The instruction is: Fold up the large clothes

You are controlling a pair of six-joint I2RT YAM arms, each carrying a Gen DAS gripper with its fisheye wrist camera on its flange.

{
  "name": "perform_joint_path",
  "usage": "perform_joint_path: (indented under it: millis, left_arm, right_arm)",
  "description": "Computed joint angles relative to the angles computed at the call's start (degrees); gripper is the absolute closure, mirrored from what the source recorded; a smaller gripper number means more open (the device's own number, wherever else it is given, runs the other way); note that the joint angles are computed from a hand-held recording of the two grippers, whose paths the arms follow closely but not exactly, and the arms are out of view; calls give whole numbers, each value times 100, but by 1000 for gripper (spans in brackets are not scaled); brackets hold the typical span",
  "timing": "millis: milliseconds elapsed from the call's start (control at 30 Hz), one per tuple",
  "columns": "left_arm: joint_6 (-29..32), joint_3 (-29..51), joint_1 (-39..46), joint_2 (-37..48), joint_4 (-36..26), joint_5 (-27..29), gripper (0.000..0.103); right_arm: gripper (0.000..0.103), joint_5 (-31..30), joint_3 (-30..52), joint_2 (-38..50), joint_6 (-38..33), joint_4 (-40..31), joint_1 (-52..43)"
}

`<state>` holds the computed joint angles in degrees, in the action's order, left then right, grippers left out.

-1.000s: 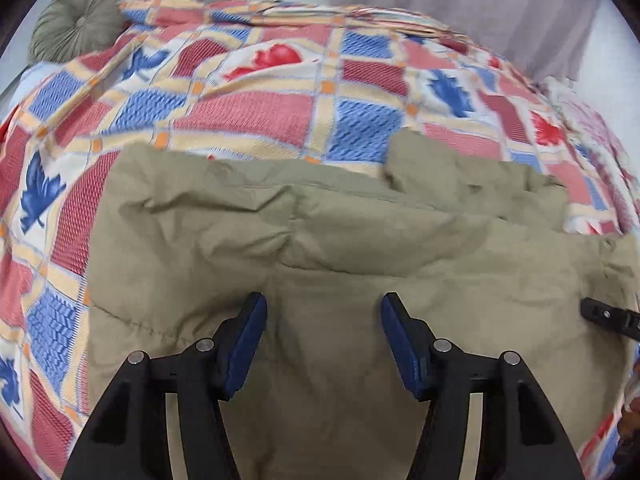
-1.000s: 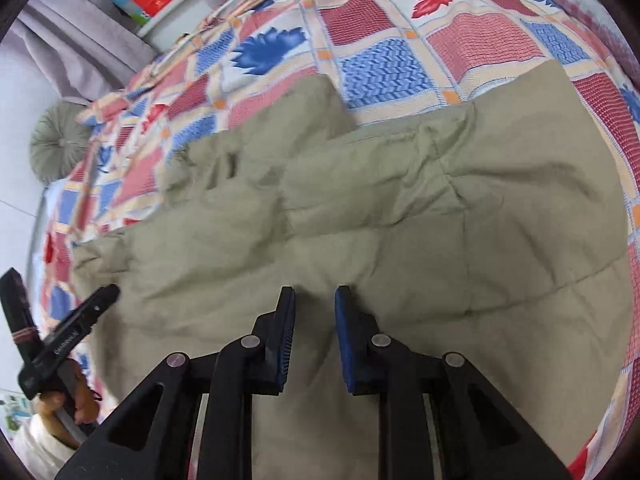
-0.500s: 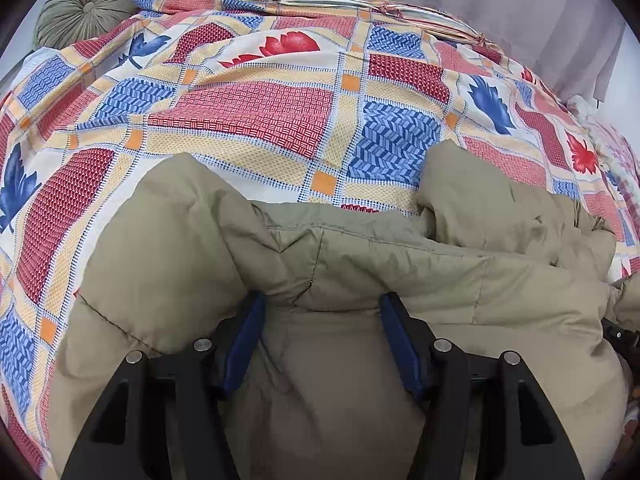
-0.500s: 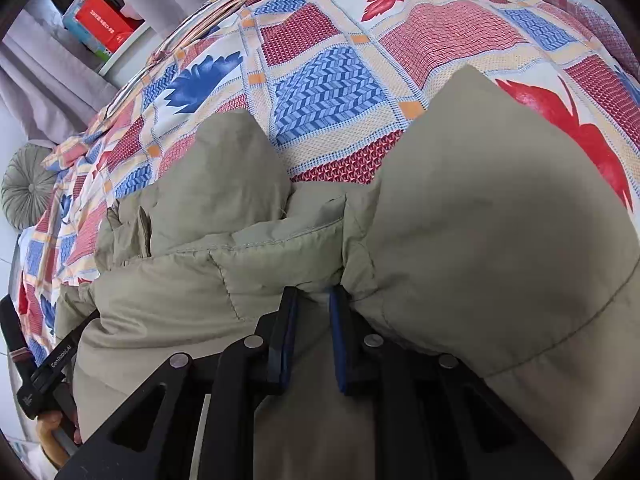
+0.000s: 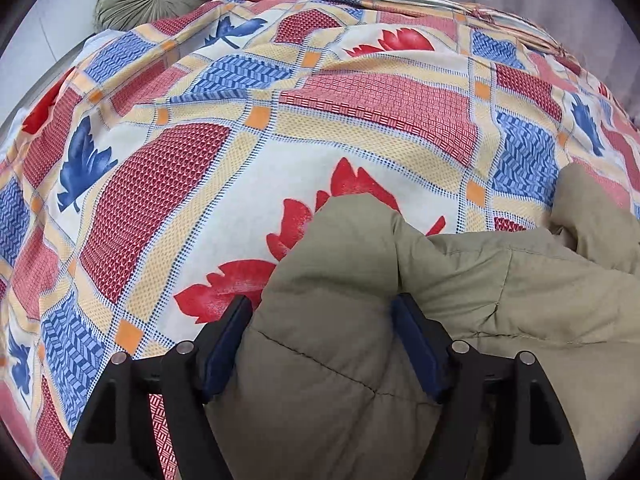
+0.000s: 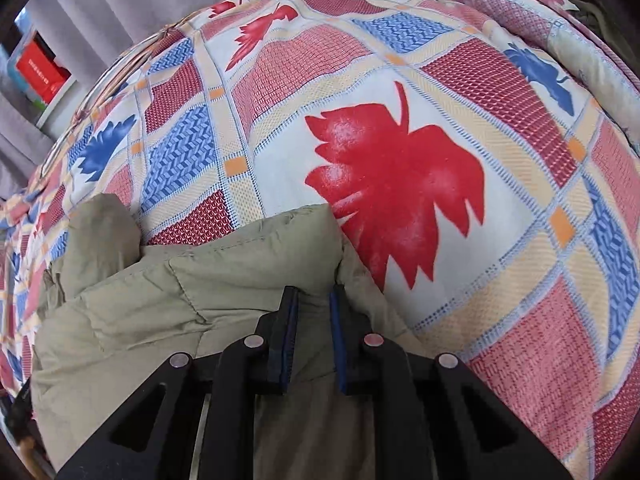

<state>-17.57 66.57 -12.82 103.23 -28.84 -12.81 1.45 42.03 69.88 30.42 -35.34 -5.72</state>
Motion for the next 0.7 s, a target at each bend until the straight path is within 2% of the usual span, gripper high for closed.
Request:
perform_joint_path:
  millis: [67,133,200,267,333,400,500,633,667,700]
  left_arm:
    - [-64,183,-9,126,-188,-96,21]
    - [-220,266,111,76,-372,86,21]
    - [-389,213,239,-203,-536,203,21]
    - [-375,123,296,-557,-698,212,21]
    - [-161,-18,327,-990,-860,265,21]
    - [129,-110,302,-1430,-1133,332,21]
    - [504,-288,296,-2143,-1704,644,21]
    - [496,-573,270,-2919,-2383,1099,20]
    - [412,-676,186,-3137,-2531,1087,13]
    - [312,-767,109,-3311,-2664,1077,0]
  right_arm:
    - [86,231,-6,160,-12,99,204]
    - [84,333,58,194,29,27,290]
    - [83,377,202,95,99,-252,319]
    - [77,358,333,-104,243,-543,334]
    - [56,211,479,-366,411,-865,334]
    - [48,85,554,-711,554,-1127,417]
    - [47,-82,637,-1311,833,-1651,683]
    - [43,-284,548,-2295,1548,-2397,1266]
    - [43,-240,519,-2564,1828,-2622,1509]
    - [42,-182,484,-2808,2105,-2818,1750]
